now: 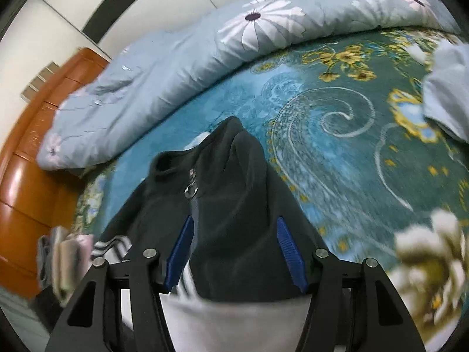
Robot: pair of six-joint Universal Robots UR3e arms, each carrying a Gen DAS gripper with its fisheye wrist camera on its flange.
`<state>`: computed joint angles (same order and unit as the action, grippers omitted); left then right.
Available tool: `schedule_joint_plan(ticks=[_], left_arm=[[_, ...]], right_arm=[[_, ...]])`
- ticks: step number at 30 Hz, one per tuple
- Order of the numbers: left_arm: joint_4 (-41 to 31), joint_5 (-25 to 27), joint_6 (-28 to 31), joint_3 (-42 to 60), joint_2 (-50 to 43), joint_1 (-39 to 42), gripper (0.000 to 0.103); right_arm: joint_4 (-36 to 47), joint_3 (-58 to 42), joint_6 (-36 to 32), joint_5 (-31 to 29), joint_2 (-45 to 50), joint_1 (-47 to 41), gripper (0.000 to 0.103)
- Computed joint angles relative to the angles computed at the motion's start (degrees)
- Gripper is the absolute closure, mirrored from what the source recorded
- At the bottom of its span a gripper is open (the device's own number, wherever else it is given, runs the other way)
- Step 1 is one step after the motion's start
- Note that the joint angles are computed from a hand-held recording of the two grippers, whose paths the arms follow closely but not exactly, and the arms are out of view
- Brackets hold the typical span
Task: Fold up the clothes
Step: 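Lay the folded sleeve across the jacket body and open the right tool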
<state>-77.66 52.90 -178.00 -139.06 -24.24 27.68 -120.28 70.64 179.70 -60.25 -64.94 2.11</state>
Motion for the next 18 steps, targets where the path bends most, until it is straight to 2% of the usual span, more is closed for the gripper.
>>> schedule_joint_plan(ticks=[3,4,5,6,9,14,16,18], left_arm=[[4.52,1.76,-2.05,-0.57,-2.36,-2.29,0.094],[7.1,2.75,-3.27,-0.91,-3.61,-3.58,0.094],[8.63,3.32,-3.93,-1.1,-4.37,-4.28,0.094],[10.27,3.89,-4.57,-1.25,-5.29,-4.99,0.095],[15.15,5.64,-5.5,-0.57,-9.13,-7.28,0.095],[14.7,5.57,0.03,9.73,-17.19,-6.27,0.096],[15.94,8.41,1.13,16.58,-26.24,-8.6,0.096],[18.32,14.63,1.34,22.61,-36.8,-12.24,0.096]], right_arm=[[0.0,-4.41,2.19,-1.53,4.09,1.26,0.057],[0.78,-6.06,2.84,-1.76,5.36,1.55,0.071],[1.58,-7.3,3.29,-2.63,6.24,1.88,0.09],[2.19,-8.21,3.47,-3.59,6.8,2.15,0.094],[0.64,-6.94,2.76,-3.97,5.84,1.5,0.096],[-5.19,-6.69,5.71,-2.24,2.14,-2.67,0.097],[-4.44,-11.77,6.55,-3.53,3.67,-3.08,0.097],[-2.35,-17.5,7.5,-5.84,6.62,-2.46,0.097]])
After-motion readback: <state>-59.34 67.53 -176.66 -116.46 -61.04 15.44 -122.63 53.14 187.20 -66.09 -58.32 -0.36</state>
